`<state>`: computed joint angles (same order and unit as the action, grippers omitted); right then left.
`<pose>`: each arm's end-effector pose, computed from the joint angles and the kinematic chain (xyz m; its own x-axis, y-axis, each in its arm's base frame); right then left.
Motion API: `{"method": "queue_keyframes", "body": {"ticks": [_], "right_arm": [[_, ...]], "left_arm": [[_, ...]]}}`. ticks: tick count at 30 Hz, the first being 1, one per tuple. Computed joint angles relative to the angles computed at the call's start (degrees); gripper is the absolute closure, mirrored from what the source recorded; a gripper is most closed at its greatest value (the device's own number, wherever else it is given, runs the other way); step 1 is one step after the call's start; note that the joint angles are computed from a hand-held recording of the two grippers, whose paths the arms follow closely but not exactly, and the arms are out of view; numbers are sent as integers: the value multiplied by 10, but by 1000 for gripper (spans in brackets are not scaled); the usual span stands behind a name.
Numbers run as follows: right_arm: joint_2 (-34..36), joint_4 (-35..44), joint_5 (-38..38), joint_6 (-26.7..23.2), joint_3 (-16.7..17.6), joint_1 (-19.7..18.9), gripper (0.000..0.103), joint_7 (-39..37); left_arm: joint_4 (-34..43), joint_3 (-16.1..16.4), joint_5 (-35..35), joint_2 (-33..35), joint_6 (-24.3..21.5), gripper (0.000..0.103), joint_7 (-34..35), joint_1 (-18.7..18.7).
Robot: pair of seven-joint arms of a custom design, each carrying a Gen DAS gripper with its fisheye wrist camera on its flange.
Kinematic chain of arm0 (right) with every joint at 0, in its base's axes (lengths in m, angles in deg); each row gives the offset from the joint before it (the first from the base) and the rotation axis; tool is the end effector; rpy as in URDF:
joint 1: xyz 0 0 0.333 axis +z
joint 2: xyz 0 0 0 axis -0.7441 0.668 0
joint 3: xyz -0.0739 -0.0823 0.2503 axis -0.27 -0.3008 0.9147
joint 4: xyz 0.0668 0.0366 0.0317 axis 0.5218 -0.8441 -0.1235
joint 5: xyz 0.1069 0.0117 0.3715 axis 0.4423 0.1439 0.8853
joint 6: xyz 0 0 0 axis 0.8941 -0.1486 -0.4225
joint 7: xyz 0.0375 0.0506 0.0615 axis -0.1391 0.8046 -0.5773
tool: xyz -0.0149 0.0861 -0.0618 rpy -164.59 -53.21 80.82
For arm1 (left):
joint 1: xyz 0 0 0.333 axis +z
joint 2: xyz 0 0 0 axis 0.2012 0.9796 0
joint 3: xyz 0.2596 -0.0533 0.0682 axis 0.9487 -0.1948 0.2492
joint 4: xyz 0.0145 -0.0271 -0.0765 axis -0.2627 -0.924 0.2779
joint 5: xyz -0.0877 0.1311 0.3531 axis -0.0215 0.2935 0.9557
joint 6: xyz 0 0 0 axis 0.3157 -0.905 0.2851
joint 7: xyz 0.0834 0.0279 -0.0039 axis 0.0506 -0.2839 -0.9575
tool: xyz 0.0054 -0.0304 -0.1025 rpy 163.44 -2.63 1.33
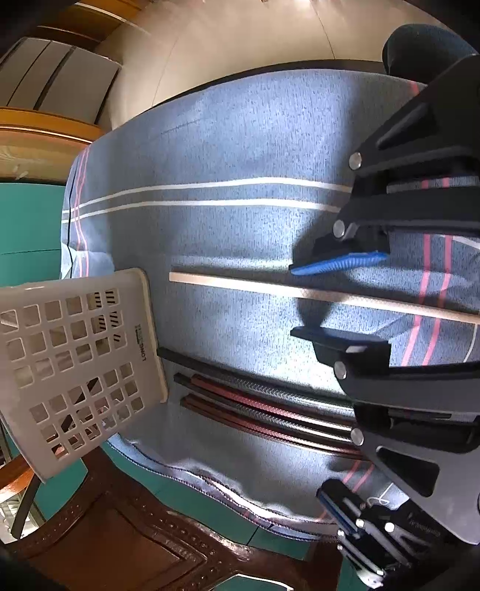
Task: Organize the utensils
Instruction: 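Move both tools back over the remaining chopsticks and align the fingers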
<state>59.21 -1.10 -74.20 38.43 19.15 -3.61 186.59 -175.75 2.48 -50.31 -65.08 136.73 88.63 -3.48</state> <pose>0.5244 0.4793 0.5430 -0.4582 -0.8768 -0.1461 -0.7618 0.4720 -0.4438 0.5702 -0.3084 0.5274 -0.6155 -0.7715 0.1613 -0.6922 0.4313 -0.5786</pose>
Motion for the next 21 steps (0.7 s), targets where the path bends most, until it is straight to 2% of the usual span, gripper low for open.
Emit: {"method": "queue_keyframes", "body": {"ticks": [2, 10, 13, 17, 21], "right_arm": [[-6, -11, -1, 6, 1, 0, 70, 1], [-54, -86, -20, 40, 7, -6, 66, 32], [-64, -100, -24, 40, 13, -10, 63, 40], [-76, -119, -28, 46, 19, -16, 62, 50], [-88, -135, -34, 48, 23, -18, 62, 58]], "left_arm": [[0, -1, 2, 1, -8, 85, 3, -2], [-5, -1, 23, 1, 0, 80, -4, -9], [-2, 0, 32, 4, 3, 78, -8, -12], [8, 0, 37, 11, 2, 72, -11, -14], [12, 4, 50, 14, 3, 70, -27, -15]]}}
